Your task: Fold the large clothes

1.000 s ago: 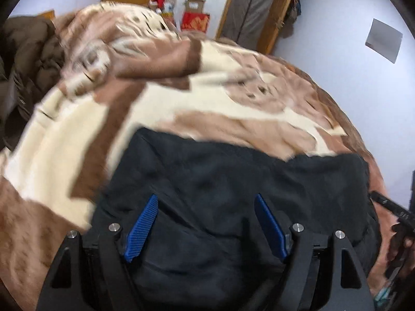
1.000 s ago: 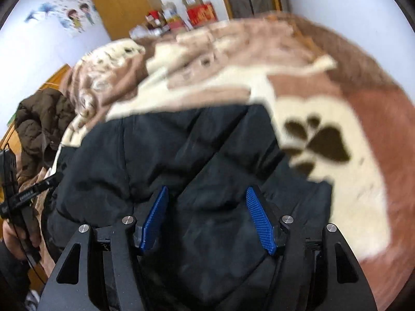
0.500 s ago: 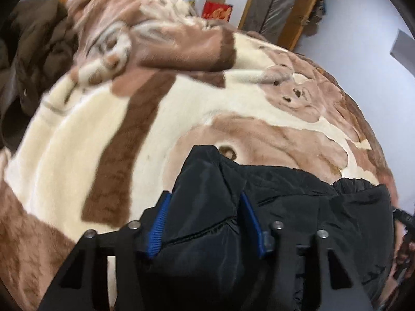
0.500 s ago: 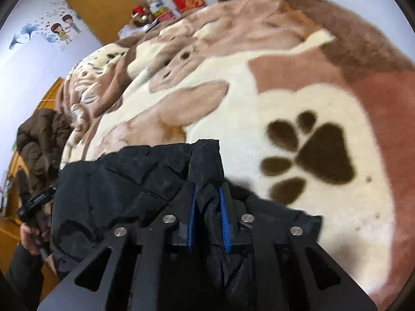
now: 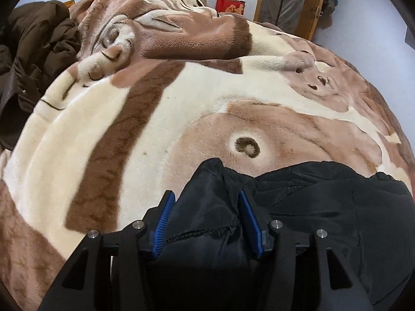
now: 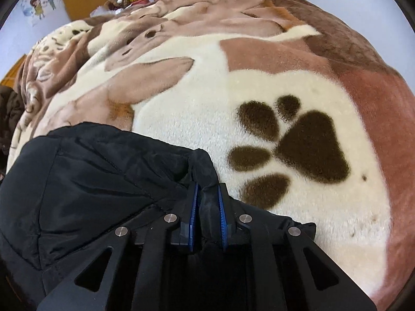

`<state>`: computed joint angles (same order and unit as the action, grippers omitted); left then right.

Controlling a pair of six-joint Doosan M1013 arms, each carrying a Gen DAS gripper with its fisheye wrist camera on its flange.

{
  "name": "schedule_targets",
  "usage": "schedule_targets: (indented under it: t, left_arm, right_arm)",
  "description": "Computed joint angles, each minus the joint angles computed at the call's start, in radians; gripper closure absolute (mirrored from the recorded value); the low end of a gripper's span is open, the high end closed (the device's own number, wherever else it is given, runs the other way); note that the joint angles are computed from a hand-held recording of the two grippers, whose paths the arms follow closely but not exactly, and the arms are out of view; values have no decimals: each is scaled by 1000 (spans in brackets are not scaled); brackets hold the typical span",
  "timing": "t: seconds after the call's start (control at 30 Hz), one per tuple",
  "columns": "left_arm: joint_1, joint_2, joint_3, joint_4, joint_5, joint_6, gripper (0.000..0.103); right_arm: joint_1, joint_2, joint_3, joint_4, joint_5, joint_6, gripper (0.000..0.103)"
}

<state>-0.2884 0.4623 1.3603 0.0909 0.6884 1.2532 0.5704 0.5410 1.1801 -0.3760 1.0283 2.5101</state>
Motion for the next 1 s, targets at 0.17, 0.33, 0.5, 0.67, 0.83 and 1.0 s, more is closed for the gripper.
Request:
schedule_targets:
  t: [0.17,0.33,0.5,0.67,0.83,1.0]
  left_arm:
    - [19,-48,12,-12,-14,2,41]
    - [19,-115,42,69,-87,-88,40]
    - [-35,-130,58,-161,-145,213,37]
    - [-87,-34,-8,-173,-16,271,37]
    - [-107,-12,17,-77,-70,196,37]
    - [-118,-1,-11,-22,-15,168,38]
  right_arm:
    - [28,-44,4,-107,9,72,82]
    - [82,-79,-14,-233,-52,121,81]
    - [105,10,-125,-93,-76,-73,81]
    - [92,91,-180,-61,-2,-110,80]
    - [94,99,-143,-104,-41,-90,81]
    - [92,113,-162,-97,-15,-95,81]
